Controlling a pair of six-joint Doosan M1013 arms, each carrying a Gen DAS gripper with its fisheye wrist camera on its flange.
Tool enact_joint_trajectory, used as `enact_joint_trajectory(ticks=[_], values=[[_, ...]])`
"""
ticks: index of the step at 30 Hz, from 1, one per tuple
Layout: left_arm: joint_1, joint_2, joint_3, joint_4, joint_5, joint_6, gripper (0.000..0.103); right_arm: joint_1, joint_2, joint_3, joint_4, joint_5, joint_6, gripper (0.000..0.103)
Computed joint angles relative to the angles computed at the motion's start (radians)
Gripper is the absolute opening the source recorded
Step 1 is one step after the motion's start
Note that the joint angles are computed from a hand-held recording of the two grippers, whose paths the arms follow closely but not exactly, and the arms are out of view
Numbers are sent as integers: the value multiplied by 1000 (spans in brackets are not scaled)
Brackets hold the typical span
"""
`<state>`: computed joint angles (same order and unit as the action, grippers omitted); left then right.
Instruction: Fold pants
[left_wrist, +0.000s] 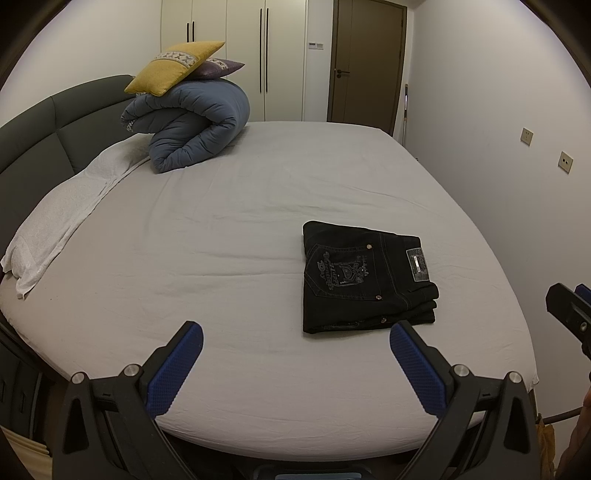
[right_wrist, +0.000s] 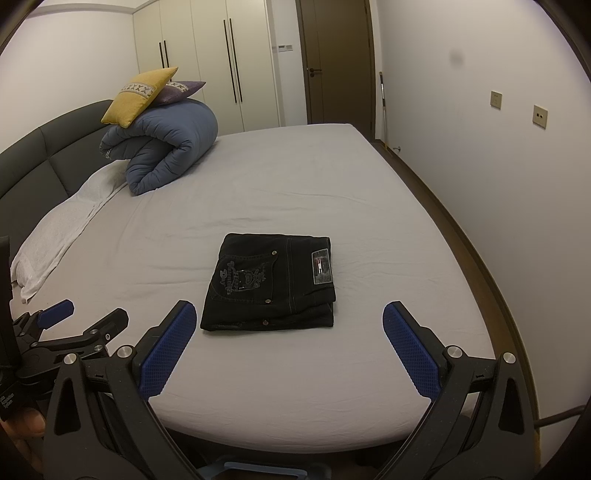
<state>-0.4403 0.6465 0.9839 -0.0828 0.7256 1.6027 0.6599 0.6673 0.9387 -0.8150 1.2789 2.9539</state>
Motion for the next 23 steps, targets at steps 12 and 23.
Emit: enact_joint_trajectory(ticks=[12, 23], values=[[2, 0, -2, -5, 2, 7, 103, -1, -1, 1, 1, -1, -2, 103], [4, 1, -2, -9, 3, 2, 103, -1, 1, -4, 4, -3, -6, 103]])
